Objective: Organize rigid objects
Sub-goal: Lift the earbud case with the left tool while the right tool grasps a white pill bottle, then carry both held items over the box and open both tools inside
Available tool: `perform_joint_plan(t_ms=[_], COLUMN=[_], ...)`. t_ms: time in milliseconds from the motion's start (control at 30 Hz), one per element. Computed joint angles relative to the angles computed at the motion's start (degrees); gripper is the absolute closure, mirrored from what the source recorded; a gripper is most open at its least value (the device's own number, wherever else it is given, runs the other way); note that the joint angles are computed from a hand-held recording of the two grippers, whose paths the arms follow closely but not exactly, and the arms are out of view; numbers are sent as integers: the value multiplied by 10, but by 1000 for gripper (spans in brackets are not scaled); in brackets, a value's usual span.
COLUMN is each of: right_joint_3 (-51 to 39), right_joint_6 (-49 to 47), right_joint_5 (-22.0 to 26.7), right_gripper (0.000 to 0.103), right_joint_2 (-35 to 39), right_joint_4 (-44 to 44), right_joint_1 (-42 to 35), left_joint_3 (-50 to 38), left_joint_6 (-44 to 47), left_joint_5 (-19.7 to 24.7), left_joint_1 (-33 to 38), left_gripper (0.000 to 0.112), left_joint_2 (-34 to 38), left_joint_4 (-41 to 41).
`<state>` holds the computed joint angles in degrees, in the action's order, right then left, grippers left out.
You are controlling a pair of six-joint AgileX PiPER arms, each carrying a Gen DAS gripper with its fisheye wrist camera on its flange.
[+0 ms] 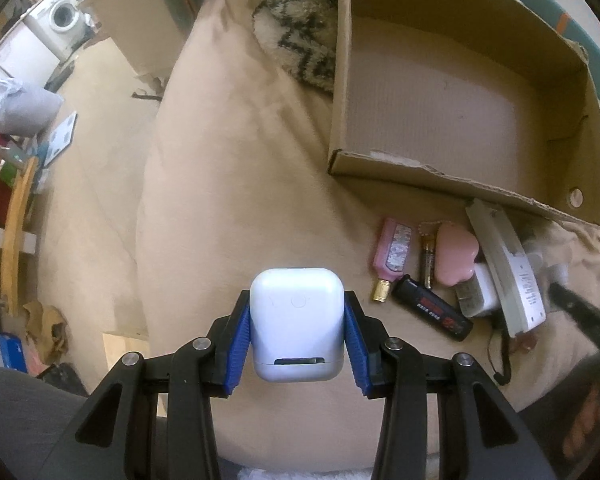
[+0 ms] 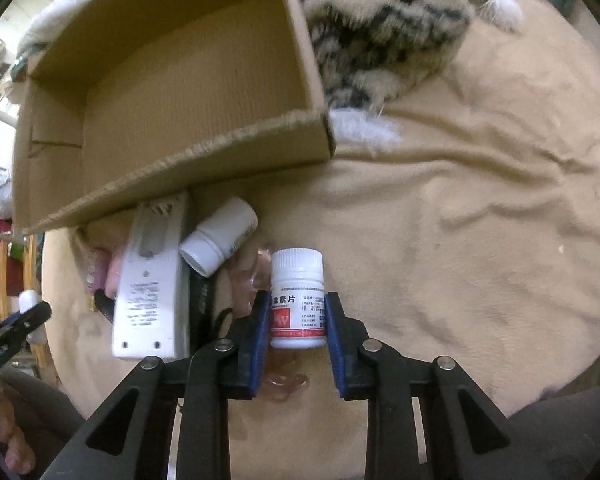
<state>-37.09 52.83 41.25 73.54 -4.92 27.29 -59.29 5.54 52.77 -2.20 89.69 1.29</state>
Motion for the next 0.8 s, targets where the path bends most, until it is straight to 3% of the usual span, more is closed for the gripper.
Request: perform_joint_plan(t_ms=[300, 533, 700, 800], right_joint_3=[-5, -30, -75, -100], right_joint_6=[82, 81, -22, -87], right_joint_5=[61, 75, 53, 26], right_gripper=[75, 75, 75, 75], right_joint_2=[-115, -171, -151, -121], right_joint_4=[-57, -107, -74, -47], right_joint_1=[70, 98, 42, -2], left_joint_3=[25, -11, -73, -129], left_joint_6=[-47, -49, -65, -73], left_joint_5=[-4, 4, 15, 25], left_joint_1=[-34, -43, -82, -98], left_gripper=[73, 73, 73, 73], left_joint_2=[-78, -137, -138, -101], left_joint_4=[23, 5, 7, 0])
